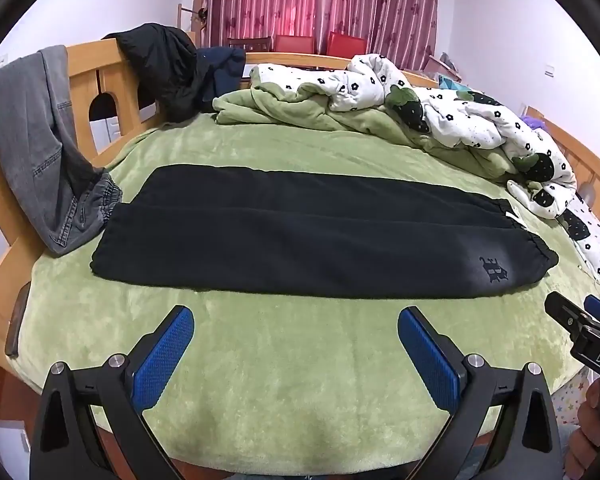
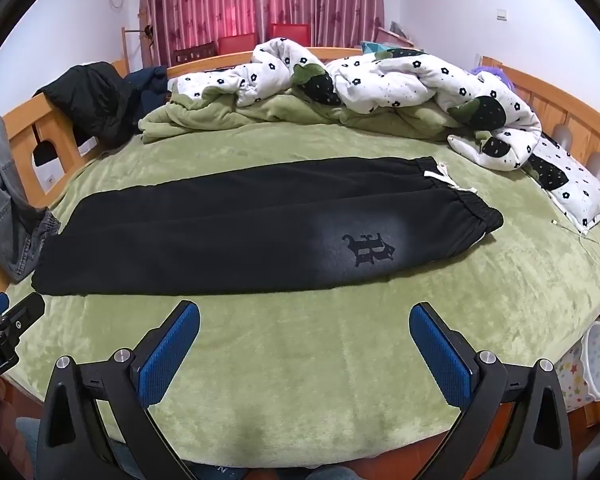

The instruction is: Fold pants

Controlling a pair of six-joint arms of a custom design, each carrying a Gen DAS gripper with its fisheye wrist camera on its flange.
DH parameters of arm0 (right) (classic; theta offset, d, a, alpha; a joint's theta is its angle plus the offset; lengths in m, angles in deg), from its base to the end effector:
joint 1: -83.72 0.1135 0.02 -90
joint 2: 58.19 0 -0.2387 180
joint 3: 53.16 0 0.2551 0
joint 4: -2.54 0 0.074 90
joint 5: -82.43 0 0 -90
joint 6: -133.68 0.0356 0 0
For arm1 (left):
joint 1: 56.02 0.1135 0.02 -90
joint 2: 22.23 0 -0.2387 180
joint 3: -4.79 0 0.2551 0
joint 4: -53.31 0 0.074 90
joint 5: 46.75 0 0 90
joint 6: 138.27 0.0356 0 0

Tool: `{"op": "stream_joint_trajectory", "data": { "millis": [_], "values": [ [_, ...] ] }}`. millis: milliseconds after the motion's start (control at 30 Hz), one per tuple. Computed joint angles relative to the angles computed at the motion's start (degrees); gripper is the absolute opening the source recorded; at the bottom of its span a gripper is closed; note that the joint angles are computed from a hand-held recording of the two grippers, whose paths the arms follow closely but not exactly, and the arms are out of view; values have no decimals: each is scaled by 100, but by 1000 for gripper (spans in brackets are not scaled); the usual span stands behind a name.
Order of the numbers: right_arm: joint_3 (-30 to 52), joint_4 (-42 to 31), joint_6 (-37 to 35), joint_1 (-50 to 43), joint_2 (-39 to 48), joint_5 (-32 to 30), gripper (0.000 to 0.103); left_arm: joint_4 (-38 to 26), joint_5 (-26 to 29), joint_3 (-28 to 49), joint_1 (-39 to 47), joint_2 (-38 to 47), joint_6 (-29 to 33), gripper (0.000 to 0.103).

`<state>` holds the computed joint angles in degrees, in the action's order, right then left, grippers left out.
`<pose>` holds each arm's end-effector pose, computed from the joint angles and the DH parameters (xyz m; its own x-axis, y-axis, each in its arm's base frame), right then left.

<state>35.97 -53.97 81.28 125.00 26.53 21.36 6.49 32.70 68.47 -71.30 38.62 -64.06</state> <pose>0.2496 0.1962 0.2878 -0.6859 0.1085 -0.7196 0.0813 0.9941 0.0724 0.2303 -0.0562 0.2589 -0.6806 -0.0914 -0.7269 -0.0553 0.9958 -0.0734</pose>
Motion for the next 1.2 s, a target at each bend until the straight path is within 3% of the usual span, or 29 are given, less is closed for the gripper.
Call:
{"op": "stream_joint_trajectory", "data": {
  "millis": [1200],
  "values": [
    [22,85,40,-39,-17,-142,103,-99,21,-29,53,-81,-14,103]
  ]
}}
